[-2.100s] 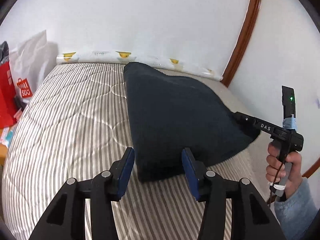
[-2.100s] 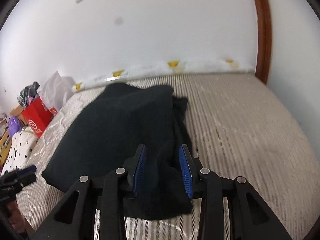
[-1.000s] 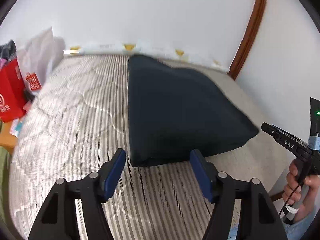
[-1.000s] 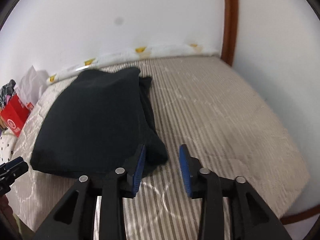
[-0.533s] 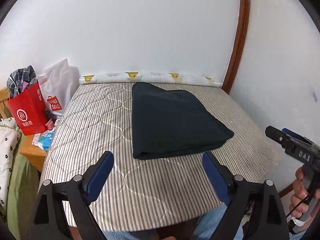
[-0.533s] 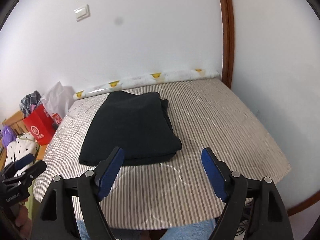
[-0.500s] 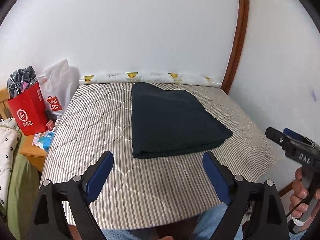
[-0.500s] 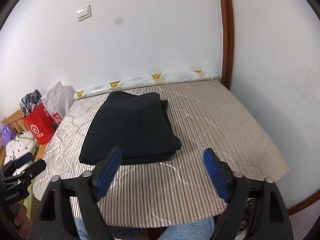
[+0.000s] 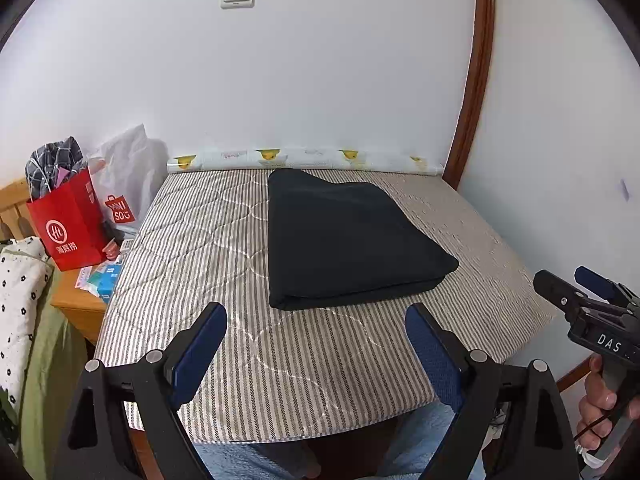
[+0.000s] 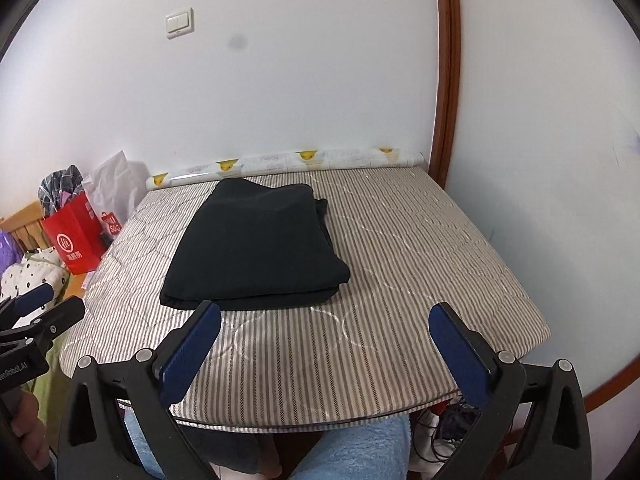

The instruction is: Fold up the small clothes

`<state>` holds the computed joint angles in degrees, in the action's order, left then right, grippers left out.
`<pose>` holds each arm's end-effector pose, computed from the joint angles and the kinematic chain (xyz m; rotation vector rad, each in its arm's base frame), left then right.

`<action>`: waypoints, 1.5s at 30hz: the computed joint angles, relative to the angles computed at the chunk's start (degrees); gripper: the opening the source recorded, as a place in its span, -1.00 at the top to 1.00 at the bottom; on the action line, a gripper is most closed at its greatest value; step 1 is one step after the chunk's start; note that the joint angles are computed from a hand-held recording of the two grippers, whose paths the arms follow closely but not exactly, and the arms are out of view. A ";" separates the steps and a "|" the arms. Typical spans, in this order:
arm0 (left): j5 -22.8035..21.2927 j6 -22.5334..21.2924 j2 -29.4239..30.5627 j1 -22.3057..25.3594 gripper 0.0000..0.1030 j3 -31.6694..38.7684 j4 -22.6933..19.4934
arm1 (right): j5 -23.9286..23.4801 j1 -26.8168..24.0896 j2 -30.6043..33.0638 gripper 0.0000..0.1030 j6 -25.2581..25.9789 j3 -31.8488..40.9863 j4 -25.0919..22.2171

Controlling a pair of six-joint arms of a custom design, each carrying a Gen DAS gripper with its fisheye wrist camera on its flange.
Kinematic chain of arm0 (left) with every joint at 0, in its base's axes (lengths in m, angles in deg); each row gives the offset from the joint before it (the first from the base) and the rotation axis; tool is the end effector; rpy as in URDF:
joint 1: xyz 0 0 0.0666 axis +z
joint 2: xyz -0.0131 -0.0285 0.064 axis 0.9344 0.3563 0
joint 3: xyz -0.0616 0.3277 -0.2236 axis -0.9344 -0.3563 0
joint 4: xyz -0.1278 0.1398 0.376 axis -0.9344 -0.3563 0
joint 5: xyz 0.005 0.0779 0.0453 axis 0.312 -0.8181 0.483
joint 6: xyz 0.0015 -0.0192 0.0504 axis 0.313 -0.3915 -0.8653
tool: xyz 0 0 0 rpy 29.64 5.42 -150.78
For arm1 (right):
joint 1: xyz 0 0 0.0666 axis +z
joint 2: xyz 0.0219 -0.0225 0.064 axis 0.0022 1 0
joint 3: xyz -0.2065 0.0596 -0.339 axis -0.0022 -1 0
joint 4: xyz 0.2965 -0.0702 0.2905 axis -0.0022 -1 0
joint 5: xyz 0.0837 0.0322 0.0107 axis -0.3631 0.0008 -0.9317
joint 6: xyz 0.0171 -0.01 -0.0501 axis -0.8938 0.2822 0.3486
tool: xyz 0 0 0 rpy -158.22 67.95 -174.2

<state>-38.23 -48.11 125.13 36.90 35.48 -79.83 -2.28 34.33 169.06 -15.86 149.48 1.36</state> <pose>0.4061 -0.2358 0.6248 -0.3167 2.2874 0.0270 0.5187 0.3416 0.6078 -0.2739 2.2253 0.1760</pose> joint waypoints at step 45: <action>-2.40 1.70 0.38 -0.44 -0.76 0.77 -2.43 | 1.03 -0.27 -0.62 -0.99 -0.26 -0.32 -1.24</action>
<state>-40.63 -46.40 125.50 36.46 36.26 -82.26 -1.25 34.06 168.43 -16.13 149.16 0.12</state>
